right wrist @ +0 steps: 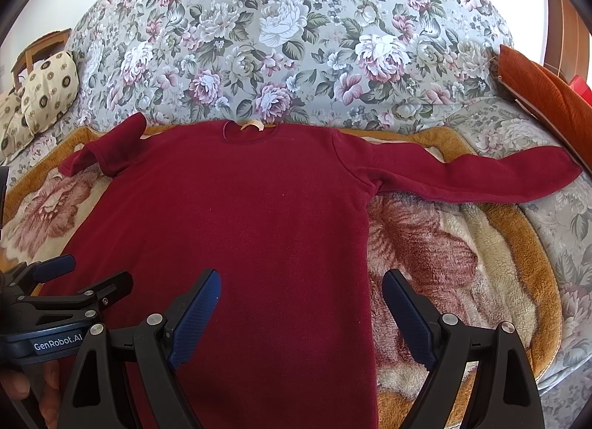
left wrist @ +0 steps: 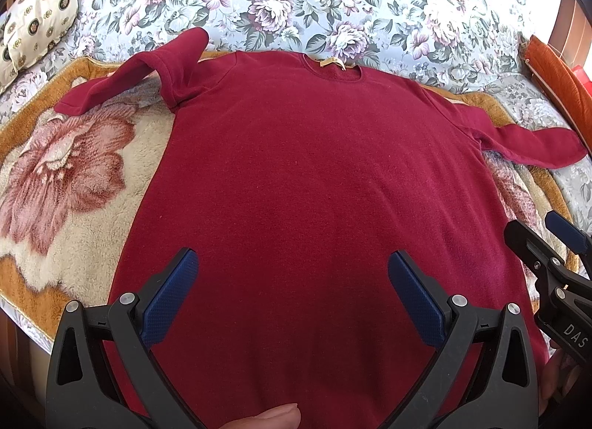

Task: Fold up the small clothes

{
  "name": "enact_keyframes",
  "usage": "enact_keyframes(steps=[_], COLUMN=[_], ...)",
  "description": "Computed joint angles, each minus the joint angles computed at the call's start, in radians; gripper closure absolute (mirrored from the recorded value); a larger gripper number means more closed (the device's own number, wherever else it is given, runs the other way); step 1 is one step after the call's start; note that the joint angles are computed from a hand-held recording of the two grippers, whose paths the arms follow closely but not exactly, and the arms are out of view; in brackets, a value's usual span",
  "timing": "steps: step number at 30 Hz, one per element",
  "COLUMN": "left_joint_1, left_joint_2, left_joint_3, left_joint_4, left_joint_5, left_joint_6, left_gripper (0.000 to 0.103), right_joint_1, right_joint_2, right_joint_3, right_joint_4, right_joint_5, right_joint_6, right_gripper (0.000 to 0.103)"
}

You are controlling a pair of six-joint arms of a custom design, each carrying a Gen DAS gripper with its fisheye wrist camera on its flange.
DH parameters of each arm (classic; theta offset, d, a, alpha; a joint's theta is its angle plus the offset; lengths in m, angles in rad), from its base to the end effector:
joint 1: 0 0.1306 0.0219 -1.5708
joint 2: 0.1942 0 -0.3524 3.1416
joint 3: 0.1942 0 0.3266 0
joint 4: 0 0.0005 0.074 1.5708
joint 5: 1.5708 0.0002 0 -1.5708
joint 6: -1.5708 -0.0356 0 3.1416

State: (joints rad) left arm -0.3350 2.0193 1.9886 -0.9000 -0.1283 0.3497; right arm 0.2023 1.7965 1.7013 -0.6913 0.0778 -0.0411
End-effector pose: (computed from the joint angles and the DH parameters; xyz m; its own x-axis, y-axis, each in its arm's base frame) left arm 0.5913 -0.2016 0.3149 -0.7986 -0.0818 -0.5963 -0.0210 0.9939 -0.1082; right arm 0.5570 0.1109 0.3437 -0.6989 -0.1015 -0.7080 -0.1179 0.9927 -0.0260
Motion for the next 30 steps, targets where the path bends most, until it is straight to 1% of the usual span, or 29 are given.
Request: enact_keyframes(steps=[2,6,11,14,15,16,18,21,22,23,24,25,26,27,28,29,30], left_joint_1=[-0.001,-0.001,0.001,0.004,0.007,0.012,0.029,0.055,0.067,0.073,0.082,0.090,0.102,0.118,0.147,0.167,0.181], left_joint_2=[-0.001,-0.001,-0.004,-0.015,-0.015,-0.017,-0.013,-0.017,-0.011,-0.005,-0.002,-0.001,-0.001,0.002,0.020,0.042,0.071], left_joint_3=[-0.002,-0.006,-0.022,-0.038,-0.032,-0.031,-0.002,0.035,0.065,0.091,0.112,0.117,0.118,0.121,0.147,0.179,0.228], left_joint_4=[0.001,0.002,0.009,0.017,0.013,0.010,-0.010,-0.020,-0.031,-0.035,-0.025,-0.002,0.025,0.046,0.040,0.011,-0.045], left_joint_5=[0.000,0.000,0.003,0.008,0.008,0.029,0.079,0.099,0.094,0.070,0.026,-0.001,-0.002,0.028,0.120,0.180,0.211], left_joint_6=[0.000,0.001,0.007,0.019,0.023,0.026,0.032,0.028,0.012,0.000,-0.014,-0.024,-0.037,-0.051,-0.052,-0.056,-0.061], left_gripper=[0.000,0.000,0.000,0.001,0.001,0.001,0.001,0.001,0.001,0.001,0.000,0.000,0.000,0.000,0.000,0.000,0.000], right_joint_1=[0.000,-0.002,-0.004,0.010,0.012,0.016,0.023,0.040,0.046,0.052,0.059,0.067,0.073,0.077,0.078,0.081,0.082], right_joint_2=[-0.002,-0.001,0.012,0.002,-0.004,-0.016,-0.012,0.027,0.054,0.084,0.119,0.155,0.190,0.221,0.244,0.266,0.272], right_joint_3=[-0.008,0.001,0.040,0.059,0.065,0.072,0.123,0.230,0.279,0.326,0.373,0.410,0.444,0.471,0.484,0.475,0.454], right_joint_4=[0.004,-0.014,-0.064,-0.097,-0.106,-0.111,-0.133,-0.152,-0.157,-0.155,-0.140,-0.116,-0.103,-0.090,-0.072,-0.029,0.004], right_joint_5=[0.000,-0.002,0.007,0.044,0.038,0.019,-0.010,-0.043,-0.046,-0.044,-0.036,-0.024,-0.006,0.009,0.017,0.037,0.048], right_joint_6=[-0.003,-0.006,-0.012,0.002,-0.002,-0.013,-0.022,-0.012,-0.005,0.006,0.021,0.038,0.048,0.054,0.058,0.056,0.058], right_gripper=[0.015,0.015,0.015,0.015,0.015,0.015,0.015,0.015,0.015,0.015,0.015,0.015,0.015,0.015,0.015,0.015,0.015])
